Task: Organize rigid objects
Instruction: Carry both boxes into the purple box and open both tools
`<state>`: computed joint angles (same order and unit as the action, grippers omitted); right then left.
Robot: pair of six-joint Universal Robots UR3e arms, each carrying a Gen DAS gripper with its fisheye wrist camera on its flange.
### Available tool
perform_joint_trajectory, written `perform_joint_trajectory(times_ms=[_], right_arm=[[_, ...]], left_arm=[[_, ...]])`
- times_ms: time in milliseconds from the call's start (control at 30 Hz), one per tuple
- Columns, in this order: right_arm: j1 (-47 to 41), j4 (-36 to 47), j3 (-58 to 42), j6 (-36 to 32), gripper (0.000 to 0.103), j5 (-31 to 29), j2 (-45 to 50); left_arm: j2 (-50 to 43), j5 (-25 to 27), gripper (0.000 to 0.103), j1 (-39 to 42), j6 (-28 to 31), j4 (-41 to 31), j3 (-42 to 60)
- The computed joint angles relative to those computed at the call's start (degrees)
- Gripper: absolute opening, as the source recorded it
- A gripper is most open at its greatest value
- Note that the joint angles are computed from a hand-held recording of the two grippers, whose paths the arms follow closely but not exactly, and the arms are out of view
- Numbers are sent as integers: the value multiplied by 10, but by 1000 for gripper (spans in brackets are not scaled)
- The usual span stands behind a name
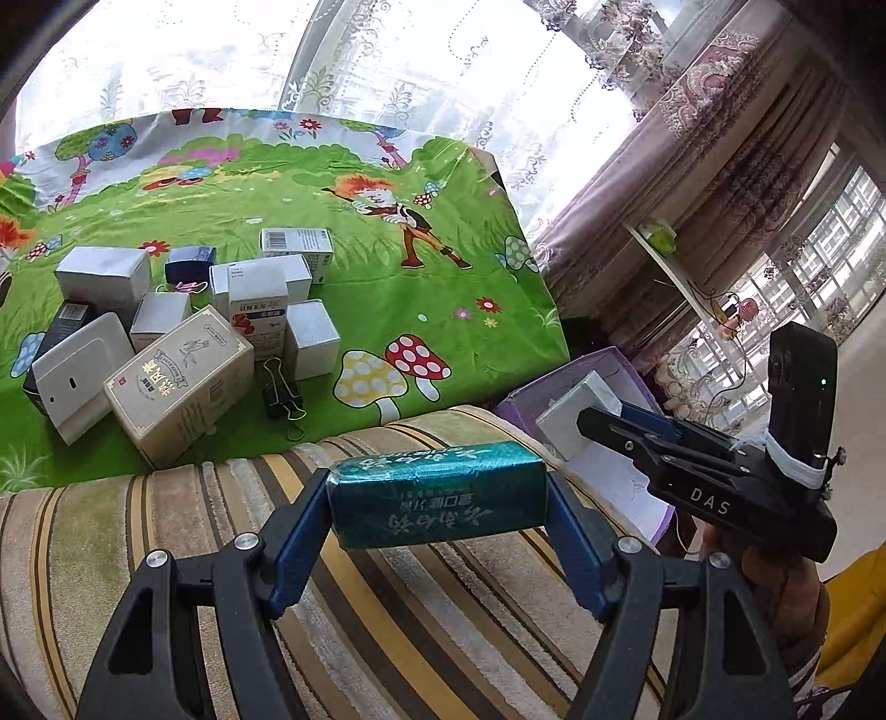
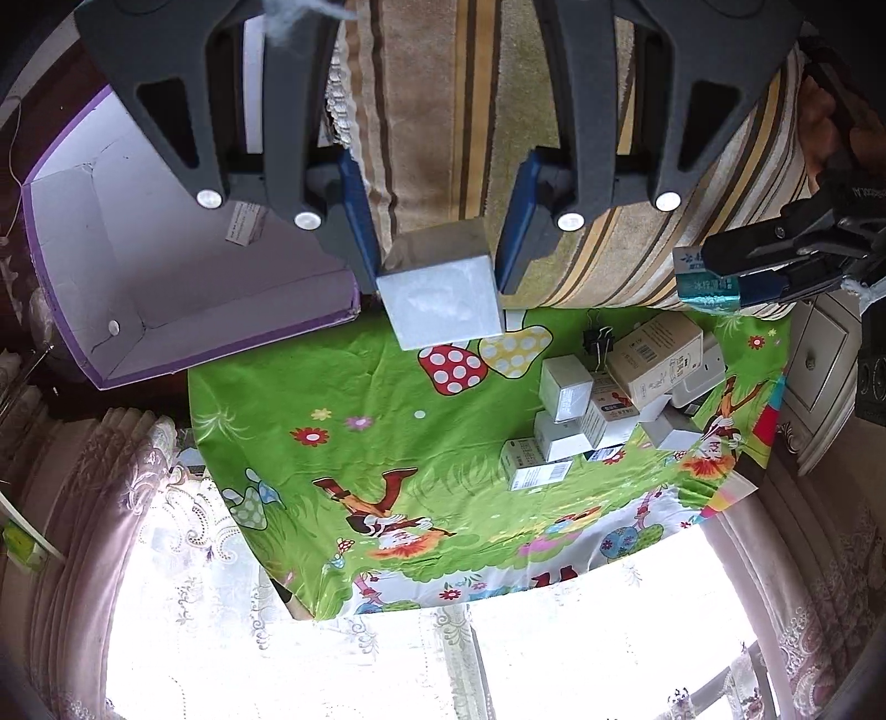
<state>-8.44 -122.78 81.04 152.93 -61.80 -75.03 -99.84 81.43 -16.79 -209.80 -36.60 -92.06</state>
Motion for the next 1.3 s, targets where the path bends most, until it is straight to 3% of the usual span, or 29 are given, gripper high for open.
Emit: perform_joint_trajectory(times_ms=[467, 733, 833, 933, 1133, 1300], right_arm=[[-95, -16, 23, 1, 47, -2, -12], [-131, -23, 15, 11, 47, -15, -4], [-135, -16, 7, 17, 52, -24, 3], [-137, -13, 8, 17, 64, -23, 6], [-123, -17, 10, 8, 64, -33, 3], [-110, -18, 12, 3, 64, -39, -1]], left_arm=[[-203, -49, 75, -71, 27, -83, 285], [-278, -100, 76, -83, 45, -120, 392], [-289, -125, 91, -79, 33, -124, 398], [-287, -132, 91, -74, 19, -124, 387], [-269, -175, 91, -63, 30, -57, 333], [-268, -161, 91, -61, 40, -114, 360]])
